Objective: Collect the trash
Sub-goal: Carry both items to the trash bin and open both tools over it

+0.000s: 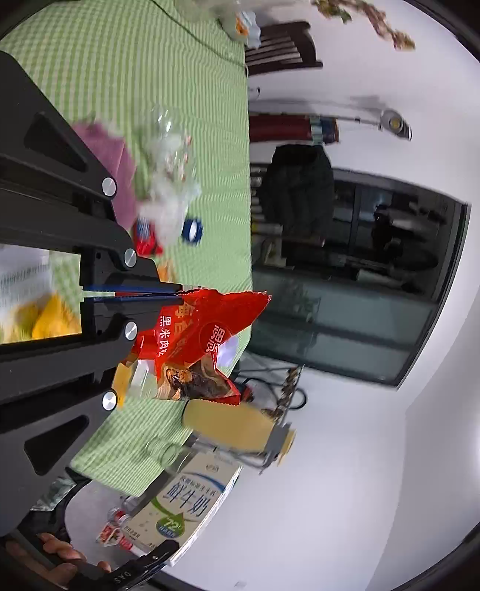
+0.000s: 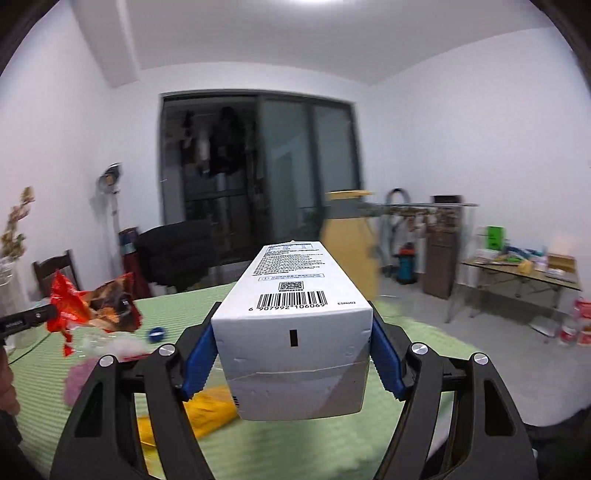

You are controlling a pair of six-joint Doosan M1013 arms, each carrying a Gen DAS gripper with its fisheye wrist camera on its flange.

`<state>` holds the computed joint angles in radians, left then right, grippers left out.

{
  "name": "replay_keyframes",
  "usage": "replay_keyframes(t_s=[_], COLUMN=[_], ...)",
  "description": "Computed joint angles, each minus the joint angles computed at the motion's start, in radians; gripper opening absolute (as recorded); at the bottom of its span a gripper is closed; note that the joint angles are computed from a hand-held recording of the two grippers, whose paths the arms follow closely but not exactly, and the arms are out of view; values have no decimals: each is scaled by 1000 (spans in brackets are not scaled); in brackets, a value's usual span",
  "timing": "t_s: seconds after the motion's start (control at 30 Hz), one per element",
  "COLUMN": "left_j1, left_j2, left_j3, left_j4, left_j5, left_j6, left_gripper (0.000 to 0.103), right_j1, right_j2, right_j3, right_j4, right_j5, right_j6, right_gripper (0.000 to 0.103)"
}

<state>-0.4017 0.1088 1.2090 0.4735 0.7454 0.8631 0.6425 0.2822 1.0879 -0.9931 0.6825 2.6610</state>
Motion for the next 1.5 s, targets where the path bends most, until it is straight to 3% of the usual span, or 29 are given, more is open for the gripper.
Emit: replay_keyframes(t_s=[0.13, 0.27, 0.33, 0.53, 0.67, 0.87, 1.03, 1.3, 1.33, 1.4, 1.5], left_j1=[-61, -114, -142, -221, -271, -328, -373, -413, -417, -418, -417], left_j2=[44, 91, 117, 186, 243, 336, 416, 522, 532, 534, 519], left_j3=[-50, -97, -120, -180, -224, -290, -352, -441, -450, -453, -438], left_j4=[-22, -129, -180, -324, -387, -422, -426, -371, -363, -368, -382], left_j5=[1, 8, 14, 66, 141, 255, 379, 549, 567, 584, 549], left_j6=[66, 170, 228, 364, 504, 610, 681, 743, 746, 759, 762], left_gripper=[0, 0, 0, 0, 0, 0, 0, 2, 6, 39, 48], right_j1=[-30, -51, -60, -83, -137, -200, -223, -263, -260, -257, -254], right_j2=[-85, -160, -198, -275, -288, -287, -266, -278, -281, -284, -289], right_j3=[133, 236, 294, 432, 480, 544, 553, 589, 588, 583, 574], right_j4=[-57, -58, -42, 23, 158, 374, 489, 611, 598, 585, 547], right_j5=[83, 196, 260, 351, 347, 353, 406, 373, 376, 381, 382], right_j6=[110, 119, 127, 169, 150, 86, 47, 6, 14, 19, 35], right_gripper=[70, 70, 70, 70, 71, 71, 71, 72, 72, 72, 72])
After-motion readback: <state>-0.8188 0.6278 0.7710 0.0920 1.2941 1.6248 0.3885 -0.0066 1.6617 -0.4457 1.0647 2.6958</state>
